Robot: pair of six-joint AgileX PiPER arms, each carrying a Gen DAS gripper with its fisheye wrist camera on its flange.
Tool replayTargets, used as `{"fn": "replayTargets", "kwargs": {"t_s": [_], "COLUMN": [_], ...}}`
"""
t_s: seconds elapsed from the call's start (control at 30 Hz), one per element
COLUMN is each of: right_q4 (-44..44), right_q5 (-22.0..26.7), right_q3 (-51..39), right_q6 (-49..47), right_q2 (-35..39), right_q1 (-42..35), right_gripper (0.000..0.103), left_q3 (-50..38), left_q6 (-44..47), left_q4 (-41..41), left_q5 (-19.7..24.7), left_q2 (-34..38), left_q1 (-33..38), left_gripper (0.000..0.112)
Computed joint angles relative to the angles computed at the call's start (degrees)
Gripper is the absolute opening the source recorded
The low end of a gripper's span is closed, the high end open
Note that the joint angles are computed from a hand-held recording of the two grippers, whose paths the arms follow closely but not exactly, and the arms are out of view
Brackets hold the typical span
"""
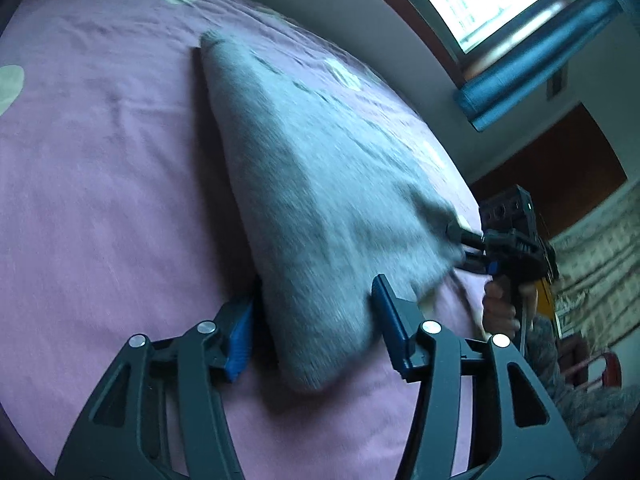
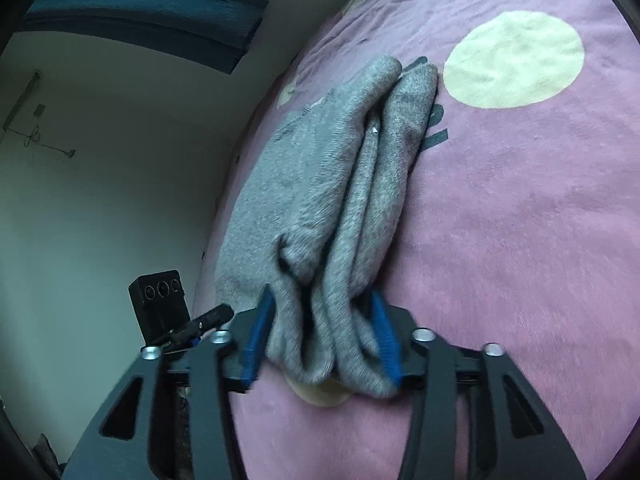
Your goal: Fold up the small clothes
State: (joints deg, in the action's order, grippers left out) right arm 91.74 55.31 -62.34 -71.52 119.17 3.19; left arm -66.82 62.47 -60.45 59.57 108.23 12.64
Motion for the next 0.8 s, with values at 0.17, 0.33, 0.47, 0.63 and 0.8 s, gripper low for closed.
{"fn": "replayTargets", "kwargs": {"t_s": [0.17, 0.33, 0.47, 0.63, 0.8], "right_q4": [-1.66, -6.33, -7.39, -7.32, -5.57], "right_q5": [-2.75, -6.37, -6.49, -3.49, -0.39], "right_q3": [1.73, -0.48, -0.78, -1.68, -1.64], "right_q6": [-0.77, 4.54, 5.1, 5.52, 5.14], "right_q2": [-1.98, -2.51, -2.27, -0.32, -1.0], "right_q1": [1.01, 3.96, 3.77, 2.08, -1.44], "right_gripper": [0.059, 0.017, 0.015, 0.021, 0.06], "left_q3": [-0.09, -0.36, -0.75, -1.27, -1.25], "left_q6": [1.1, 0.97, -0.06, -0.13, 3.07], "left_q4": [-0.67, -1.68, -0.98, -0.63, -0.64], "left_q5": [0.95, 0.28, 0.0, 1.0, 3.66], "left_q2": [0.83, 0.25, 0.41, 1.55, -1.17], "left_q1": [0.33, 0.15, 0.09, 0.49, 3.66], "left_gripper": [0.051, 0.021, 0.016, 0.022, 0.06]}}
